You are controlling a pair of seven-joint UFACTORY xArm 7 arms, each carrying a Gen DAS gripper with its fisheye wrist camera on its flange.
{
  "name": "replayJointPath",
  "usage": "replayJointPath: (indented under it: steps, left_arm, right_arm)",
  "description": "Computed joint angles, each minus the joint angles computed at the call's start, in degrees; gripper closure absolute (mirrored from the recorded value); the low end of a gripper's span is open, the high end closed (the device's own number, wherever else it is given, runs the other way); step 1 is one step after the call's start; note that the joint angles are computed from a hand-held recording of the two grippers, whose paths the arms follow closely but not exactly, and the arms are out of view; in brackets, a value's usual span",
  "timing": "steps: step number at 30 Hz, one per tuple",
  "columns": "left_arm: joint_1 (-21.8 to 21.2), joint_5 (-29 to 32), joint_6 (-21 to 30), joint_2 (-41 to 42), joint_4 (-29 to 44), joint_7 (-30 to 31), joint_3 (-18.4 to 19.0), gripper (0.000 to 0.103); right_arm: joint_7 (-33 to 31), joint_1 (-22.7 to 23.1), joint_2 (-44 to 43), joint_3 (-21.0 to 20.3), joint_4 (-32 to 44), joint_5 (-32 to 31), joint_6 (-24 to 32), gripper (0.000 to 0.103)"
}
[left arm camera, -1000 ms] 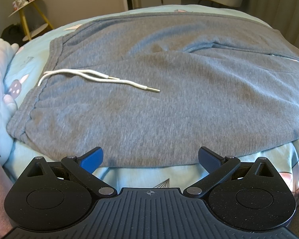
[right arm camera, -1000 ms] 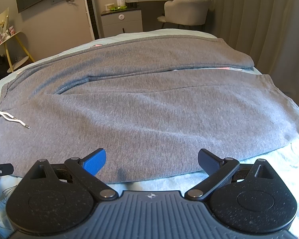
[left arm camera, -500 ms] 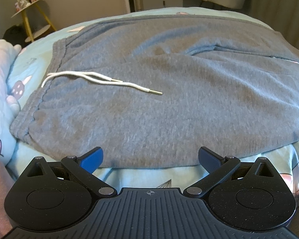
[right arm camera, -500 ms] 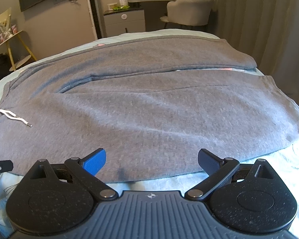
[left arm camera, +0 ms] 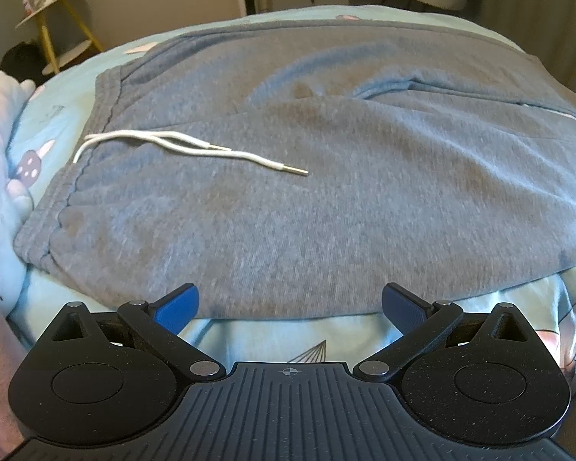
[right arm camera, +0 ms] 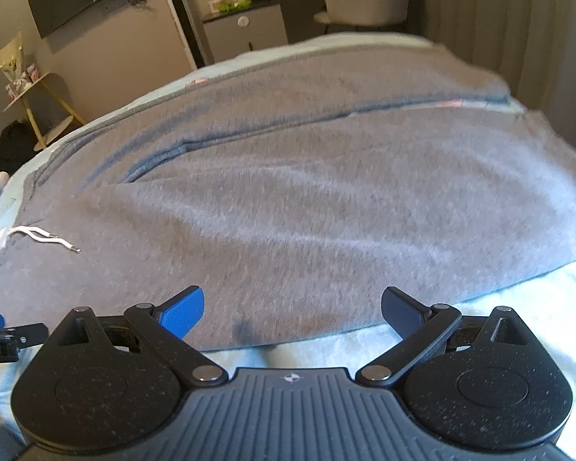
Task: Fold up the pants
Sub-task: 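Move the right tool to the pant leg hems and close on them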
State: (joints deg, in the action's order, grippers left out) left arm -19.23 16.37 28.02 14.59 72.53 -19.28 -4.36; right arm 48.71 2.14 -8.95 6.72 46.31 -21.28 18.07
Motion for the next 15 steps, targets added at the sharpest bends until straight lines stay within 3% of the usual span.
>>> replayJointPath:
  steps: [2,4,8,15]
  left_arm:
    - [0.4,-1.4,0.8,0.3,0.6,1.1,-0.4,0.000]
    - [0.7,-2.6,1.5,0.9,1.4,2.0,-0.7,0.000]
    - [0.2,-2.1,2.4,2.5,2.8,2.1,-0.2,0.000]
    - [1.3,-7.0,5.9,4.4,6.2,5.8,-1.3,0.000]
  right_arm:
    - [-7.0,2.5,0.5,-2.8,0.0,9.0,-0.7,0.004]
    - [-9.2,2.6,1.2,-3.4,0.2,12.4,-1.1,0.004]
    - [-8.4,1.1,3.4,-3.0,2.2,11.4,0.6,0.004]
    - [-9.8,0.7,7.1,-4.0,4.9,10.2,2.3,0.004]
